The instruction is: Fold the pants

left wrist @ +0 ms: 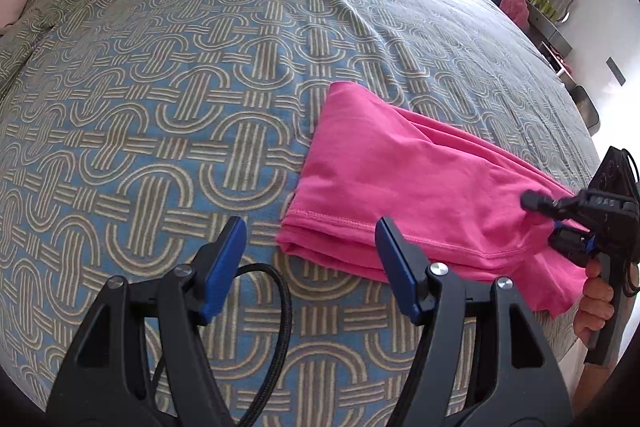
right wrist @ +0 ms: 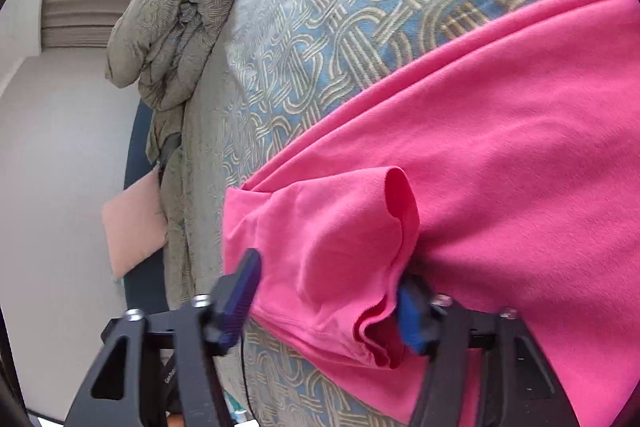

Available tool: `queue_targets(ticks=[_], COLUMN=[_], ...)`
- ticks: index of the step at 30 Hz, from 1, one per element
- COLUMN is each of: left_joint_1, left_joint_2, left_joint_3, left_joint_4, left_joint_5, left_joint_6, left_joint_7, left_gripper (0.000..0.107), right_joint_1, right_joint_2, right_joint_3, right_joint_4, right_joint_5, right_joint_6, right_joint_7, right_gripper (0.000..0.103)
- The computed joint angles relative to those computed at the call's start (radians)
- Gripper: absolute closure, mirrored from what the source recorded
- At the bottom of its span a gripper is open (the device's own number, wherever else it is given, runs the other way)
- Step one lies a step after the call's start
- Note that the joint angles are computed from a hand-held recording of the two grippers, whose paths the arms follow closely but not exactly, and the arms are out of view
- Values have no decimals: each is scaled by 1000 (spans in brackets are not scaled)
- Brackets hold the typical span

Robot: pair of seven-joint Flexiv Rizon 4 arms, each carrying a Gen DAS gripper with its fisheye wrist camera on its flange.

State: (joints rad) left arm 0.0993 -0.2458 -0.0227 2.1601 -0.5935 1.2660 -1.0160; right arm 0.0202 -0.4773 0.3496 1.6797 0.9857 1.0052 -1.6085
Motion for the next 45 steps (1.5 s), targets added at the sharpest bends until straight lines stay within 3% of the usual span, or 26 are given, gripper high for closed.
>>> queue_targets(ticks=[9,11,12,13,16,22,26,29,31,33,37,39,43,45], left_joint_1=[7,6,4,3,-3,-4,-26,-44,-60,-78,-94,-92,-81,-94], left_joint_2=[3,-2,-3,-2,-4,-10,-10,-5,-1,-2,-14,-19,-38,-68], left_joint_3=[-8,-6,-5,-6,0,-19,-26,-27,-21,-7,-7,-17,-55,-32], left_joint_4=[3,-3,-4,-2,-5,-18,-13,-8,-7,-12,-32,-42,-55,-85], left_joint_5=[-44,-40,-35,-35,-12,-27,-9,22,63,119,181,182,147,174], left_joint_6=[9,-5,-6,-3,2,-7,15,30,45,60,59,49,65,39], left_joint_7=[33,25,21,25,24,18,28,35,36,18,-13,-18,12,-23], left_gripper=[39,39,39,39,39,39,39,39,39,39,39,39,36,33], right_joint_1=[136,167,176,175,98,114,53,66,77,103,192,203,59,18], right_joint_2=[124,100,84,72,77,144,128,118,132,154,197,203,140,93], right_joint_3=[-65,-120,-143,-154,-82,-86,-4,-23,-31,-55,-121,-117,33,58], right_joint_4=[106,114,109,107,141,227,169,172,193,219,293,306,184,126], right_joint_5=[-291,-435,-498,-536,-426,-503,-363,-336,-323,-358,-542,-590,-323,-222], right_joint_6=[209,142,75,14,90,130,49,5,28,39,139,206,226,180], right_joint_7=[118,238,311,375,339,371,211,213,206,248,416,428,189,121], right_gripper=[94,81,69,69,65,61,61,61,61,61,61,61,61,61])
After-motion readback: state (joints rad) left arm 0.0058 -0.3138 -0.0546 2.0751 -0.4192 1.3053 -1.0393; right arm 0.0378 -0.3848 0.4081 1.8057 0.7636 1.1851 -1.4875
